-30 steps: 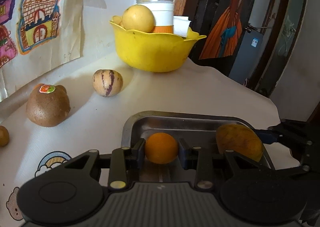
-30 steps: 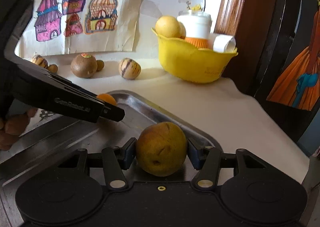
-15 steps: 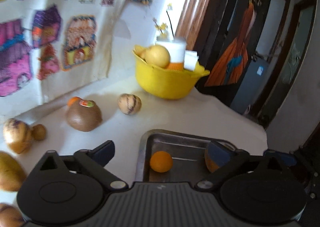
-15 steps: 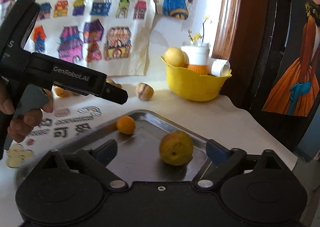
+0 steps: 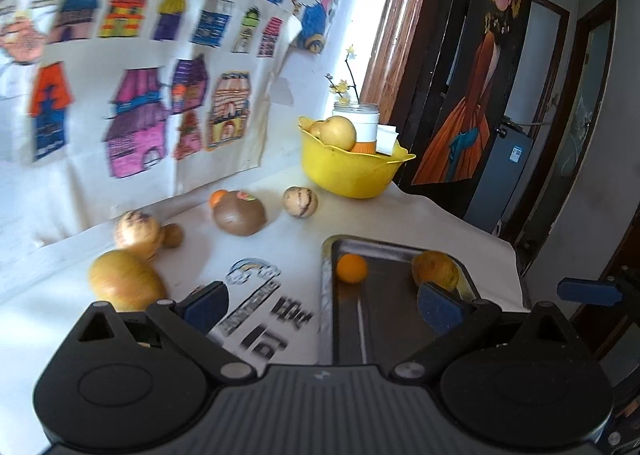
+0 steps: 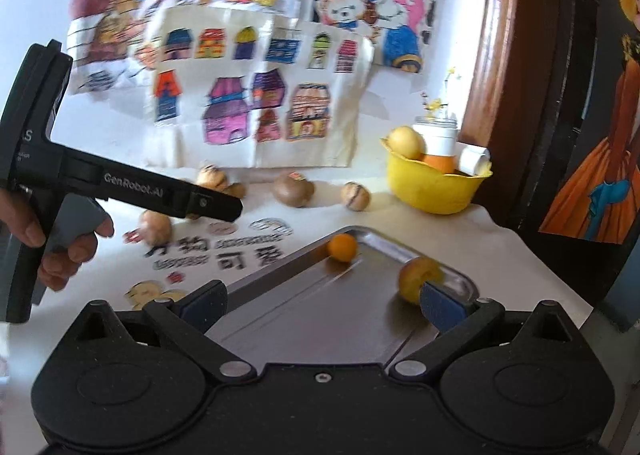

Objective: Organize fruits
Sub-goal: 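Open both tools and withdraw them from the tray toward the remaining fruits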

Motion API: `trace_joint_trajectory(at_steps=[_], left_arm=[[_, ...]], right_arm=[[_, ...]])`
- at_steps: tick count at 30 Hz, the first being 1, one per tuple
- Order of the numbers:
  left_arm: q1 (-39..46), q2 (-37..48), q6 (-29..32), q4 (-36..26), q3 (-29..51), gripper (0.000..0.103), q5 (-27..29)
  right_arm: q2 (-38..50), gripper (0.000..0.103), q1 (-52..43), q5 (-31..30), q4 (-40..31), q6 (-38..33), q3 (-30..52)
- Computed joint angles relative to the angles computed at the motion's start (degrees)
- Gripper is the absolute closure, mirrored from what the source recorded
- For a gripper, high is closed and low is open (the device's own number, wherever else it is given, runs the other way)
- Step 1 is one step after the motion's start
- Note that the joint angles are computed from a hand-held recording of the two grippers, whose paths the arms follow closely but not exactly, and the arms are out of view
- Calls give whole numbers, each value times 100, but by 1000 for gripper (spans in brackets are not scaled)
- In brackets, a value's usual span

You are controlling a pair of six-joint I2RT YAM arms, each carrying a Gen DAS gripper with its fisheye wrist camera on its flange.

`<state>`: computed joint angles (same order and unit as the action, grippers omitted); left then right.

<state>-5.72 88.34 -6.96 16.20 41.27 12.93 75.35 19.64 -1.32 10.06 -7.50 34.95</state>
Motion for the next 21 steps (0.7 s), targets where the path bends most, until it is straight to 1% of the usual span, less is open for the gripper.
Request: trace_joint_trajectory(at_steps=[5,10,16,21], left_arm=[[434,-797,388,-401,-604,1,247],[952,-1374,795,-728,-1072,0,496],[1565,-1722,1337,-920,-1463,0,774],[2121,-1686,1916,-1165,-1512,1,1092]], right_arm=[[-540,1,606,359,-706,86,-142],[-774,1,1216,649,-1220,222,-201],[-581,1,1915,899,-1504,474,-154],[-112,1,2366,934,-1422,775,-71]])
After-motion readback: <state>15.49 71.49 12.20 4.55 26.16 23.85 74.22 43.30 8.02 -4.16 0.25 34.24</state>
